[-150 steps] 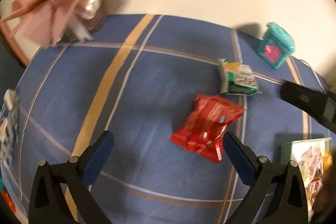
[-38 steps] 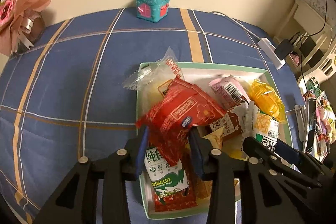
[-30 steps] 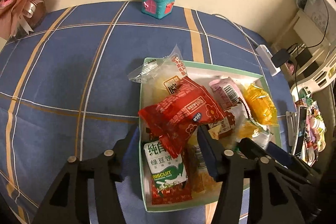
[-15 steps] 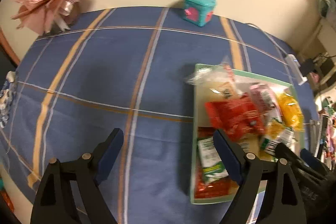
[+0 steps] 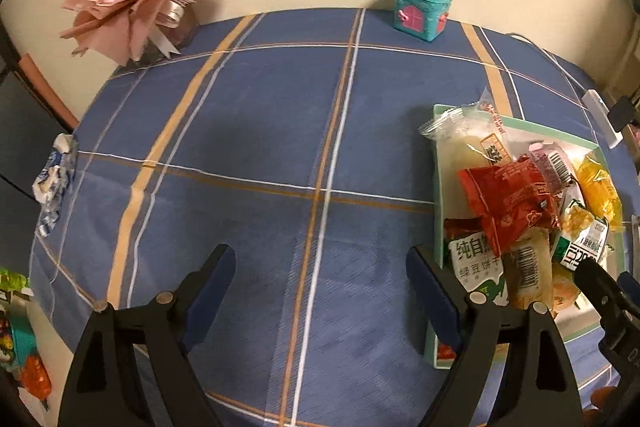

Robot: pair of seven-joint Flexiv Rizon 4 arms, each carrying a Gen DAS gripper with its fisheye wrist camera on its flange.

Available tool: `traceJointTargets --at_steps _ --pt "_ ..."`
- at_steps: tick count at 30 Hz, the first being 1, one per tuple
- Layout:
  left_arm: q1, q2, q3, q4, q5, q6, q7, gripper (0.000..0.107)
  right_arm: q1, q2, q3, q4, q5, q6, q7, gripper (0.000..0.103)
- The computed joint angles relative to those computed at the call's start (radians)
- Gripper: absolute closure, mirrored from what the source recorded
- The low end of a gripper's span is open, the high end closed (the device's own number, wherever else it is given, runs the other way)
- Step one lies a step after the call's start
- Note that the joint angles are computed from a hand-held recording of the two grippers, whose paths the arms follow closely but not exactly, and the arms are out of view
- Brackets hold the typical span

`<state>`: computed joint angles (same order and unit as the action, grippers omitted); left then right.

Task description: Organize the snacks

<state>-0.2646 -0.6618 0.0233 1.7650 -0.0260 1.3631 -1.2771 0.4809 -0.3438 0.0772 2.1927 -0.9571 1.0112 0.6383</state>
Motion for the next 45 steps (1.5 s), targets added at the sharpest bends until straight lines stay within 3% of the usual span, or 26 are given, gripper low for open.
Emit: traceJointTargets --at_steps 8,17,26,45 --pt "-0.004 0.048 0.027 0.075 0.034 0.061 -0.008 0.019 0.036 -0.01 0.018 -0.044 0.013 -0.064 -0.035 0.0" --pt "0.043 0.112 -0.007 0.184 0.021 0.157 0.054 0.019 0.069 -0.009 0.034 -0.056 0.021 -0.097 -0.028 0.0" --pt "0.01 0.133 0.061 0.223 0.035 0.179 0.061 0.019 0.115 0.021 0.068 -0.043 0.007 -0.179 0.023 0.0" --pt "0.033 0.16 0.047 0.272 0.019 0.207 0.115 0.019 0.13 0.029 0.09 -0.047 0.003 -0.216 0.026 0.0"
